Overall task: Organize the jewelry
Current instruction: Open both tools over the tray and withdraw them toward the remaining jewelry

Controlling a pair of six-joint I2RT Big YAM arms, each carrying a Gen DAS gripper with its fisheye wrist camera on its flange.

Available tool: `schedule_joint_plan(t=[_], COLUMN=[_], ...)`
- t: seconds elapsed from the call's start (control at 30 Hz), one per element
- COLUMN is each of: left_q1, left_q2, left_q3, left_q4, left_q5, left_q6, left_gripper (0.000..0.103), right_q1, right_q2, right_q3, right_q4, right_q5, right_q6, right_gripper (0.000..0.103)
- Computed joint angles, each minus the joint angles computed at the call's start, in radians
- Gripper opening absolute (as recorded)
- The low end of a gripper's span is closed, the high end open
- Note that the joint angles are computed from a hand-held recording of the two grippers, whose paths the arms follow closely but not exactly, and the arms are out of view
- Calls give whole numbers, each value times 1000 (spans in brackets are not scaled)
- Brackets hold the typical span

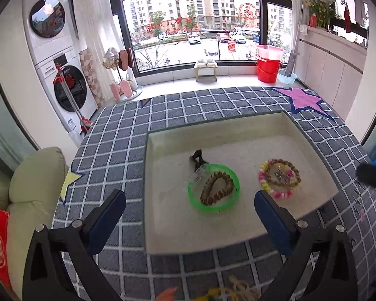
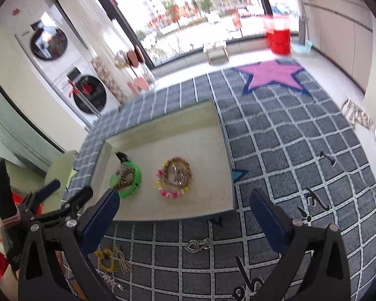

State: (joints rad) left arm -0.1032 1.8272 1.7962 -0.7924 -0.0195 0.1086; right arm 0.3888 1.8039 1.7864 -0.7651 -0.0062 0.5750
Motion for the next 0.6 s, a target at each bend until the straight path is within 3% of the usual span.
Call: schedule_joint_plan(t=[0.17,0.27,0.4,0.6], left_q1=[30,47,69,114], left_q2=[-81,-137,-204,-243], left_q3=[-96,-168,-264,-358], left_q4=[2,20,56,33], left_q5=[51,46,-5,23], left_q6=[8,14,14,38], left_gripper=[103,103,103,103], right_q1=[14,14,32,70], right_q2=[-64,-82,-116,-143], right_q3=[-69,-75,-111,-152], right_q4=[59,22,-4,-51], right_q5=[-1,-66,-66,-52], right_q6=[26,52,37,17], right_gripper=[103,103,103,103])
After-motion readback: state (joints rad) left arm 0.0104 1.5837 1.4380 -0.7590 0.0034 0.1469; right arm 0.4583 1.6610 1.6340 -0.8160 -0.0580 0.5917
